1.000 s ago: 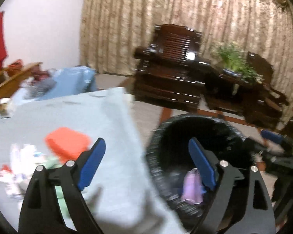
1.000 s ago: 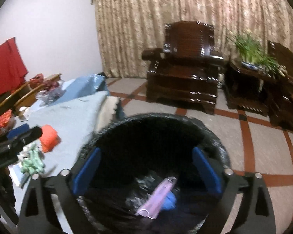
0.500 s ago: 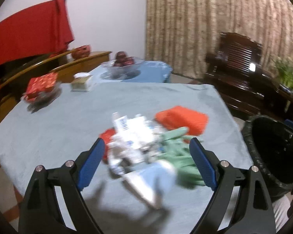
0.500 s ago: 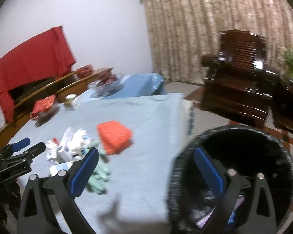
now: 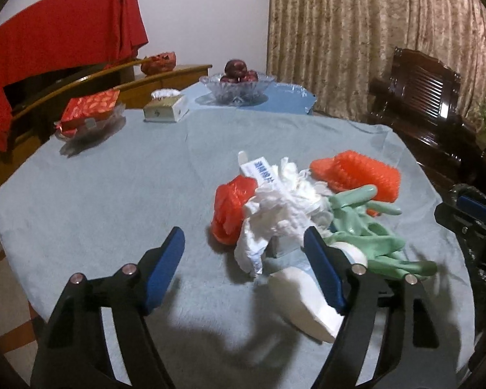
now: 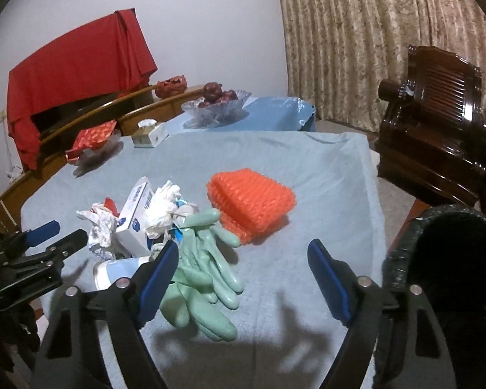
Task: Collect trash
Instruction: 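Grasp the white tissues with the left tool while the right tool grasps the orange foam net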
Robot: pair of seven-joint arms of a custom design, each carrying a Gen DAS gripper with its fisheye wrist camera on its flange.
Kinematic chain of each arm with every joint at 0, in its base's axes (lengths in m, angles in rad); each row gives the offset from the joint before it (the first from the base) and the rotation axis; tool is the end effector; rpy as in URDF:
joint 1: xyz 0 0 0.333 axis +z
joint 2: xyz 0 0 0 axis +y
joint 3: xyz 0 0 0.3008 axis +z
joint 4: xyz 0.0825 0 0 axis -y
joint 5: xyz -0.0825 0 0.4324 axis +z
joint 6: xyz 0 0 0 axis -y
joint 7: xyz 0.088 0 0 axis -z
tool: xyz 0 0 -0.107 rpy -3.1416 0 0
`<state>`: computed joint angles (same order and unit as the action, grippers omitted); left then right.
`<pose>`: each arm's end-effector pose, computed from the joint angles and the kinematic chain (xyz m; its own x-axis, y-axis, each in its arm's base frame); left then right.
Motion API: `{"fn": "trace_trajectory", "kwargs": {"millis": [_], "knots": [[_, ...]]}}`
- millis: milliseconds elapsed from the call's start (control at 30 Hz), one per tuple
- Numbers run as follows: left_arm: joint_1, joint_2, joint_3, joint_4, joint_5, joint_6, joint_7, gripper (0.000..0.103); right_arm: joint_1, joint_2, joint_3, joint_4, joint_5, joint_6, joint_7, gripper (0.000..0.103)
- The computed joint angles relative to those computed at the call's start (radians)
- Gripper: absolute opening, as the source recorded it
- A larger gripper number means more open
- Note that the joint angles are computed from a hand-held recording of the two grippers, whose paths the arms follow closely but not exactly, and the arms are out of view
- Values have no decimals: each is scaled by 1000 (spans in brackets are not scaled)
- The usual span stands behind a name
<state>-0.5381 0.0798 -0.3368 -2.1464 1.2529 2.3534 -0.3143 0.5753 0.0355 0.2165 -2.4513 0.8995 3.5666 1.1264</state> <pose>0.3992 -0.4560 0.3431 0.1256 -0.9921 0.0060 -0.6156 -0.0827 -0.7837 0.4350 0.3019 0.3362 0.2830 -0.9475 -0.1486 -0.5854 -0.0479 -0.8093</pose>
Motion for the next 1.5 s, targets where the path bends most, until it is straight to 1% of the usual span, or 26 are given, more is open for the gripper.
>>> {"fn": "trace_trajectory", "kwargs": {"millis": [67, 167, 233, 300, 333, 367, 400, 433, 533, 733, 900, 967, 1133, 1233, 1300, 1367, 1467, 1500], "knots": [[10, 17, 9, 4, 0, 31, 0, 64, 3, 16, -2, 19, 28, -8, -33, 79], [17, 45, 21, 18, 7, 66, -4, 60, 6, 34, -4, 39, 51, -13, -64, 79], [15, 66, 28, 34, 14, 69, -6, 59, 10, 48, -8, 58, 76, -20, -99, 79], [13, 84, 36, 51, 21, 78, -4, 55, 11, 55, -9, 67, 84, -26, -111, 79], [11, 90, 38, 55, 22, 84, -2, 45, 9, 58, -8, 69, 79, -28, -109, 79], [12, 96, 41, 60, 20, 96, 6, 30, 9, 61, -9, 72, 76, -30, -110, 79], [12, 99, 44, 63, 19, 107, 11, 24, 10, 62, -10, 75, 80, -32, -118, 79], [10, 98, 46, 63, 22, 114, 11, 15, 13, 64, -11, 80, 90, -32, -134, 79], [-1, 84, 46, 58, 48, 105, 8, 9, 15, 66, -9, 83, 91, -28, -145, 79], [2, 24, 31, 21, 48, 119, -12, 9, 4, 58, -4, 74, 39, -26, -96, 79], [10, -27, 12, -7, 73, 136, -34, 9, 7, 60, -7, 88, 37, -22, -106, 79], [15, -32, 6, -7, 66, 137, -27, 9, 13, 69, -13, 106, 67, -12, -139, 79], [20, 11, 8, 34, 82, 145, -14, 9, 10, 105, -29, 164, 142, -11, -209, 77], [17, 54, 21, 77, 96, 152, -13, 9, 9, 142, -43, 215, 194, -25, -270, 75], [13, 82, 33, 107, 107, 152, -16, 9, 3, 165, -47, 242, 205, -32, -285, 75], [9, 101, 44, 128, 114, 160, -21, 9, -2, 187, -52, 269, 213, -42, -297, 74], [3, 132, 61, 162, 121, 171, -19, 9, 9, 224, -76, 323, 276, -74, -362, 74], [2, 145, 66, 177, 123, 177, -15, 9, 1, 234, -77, 336, 275, -92, -359, 74]]}}
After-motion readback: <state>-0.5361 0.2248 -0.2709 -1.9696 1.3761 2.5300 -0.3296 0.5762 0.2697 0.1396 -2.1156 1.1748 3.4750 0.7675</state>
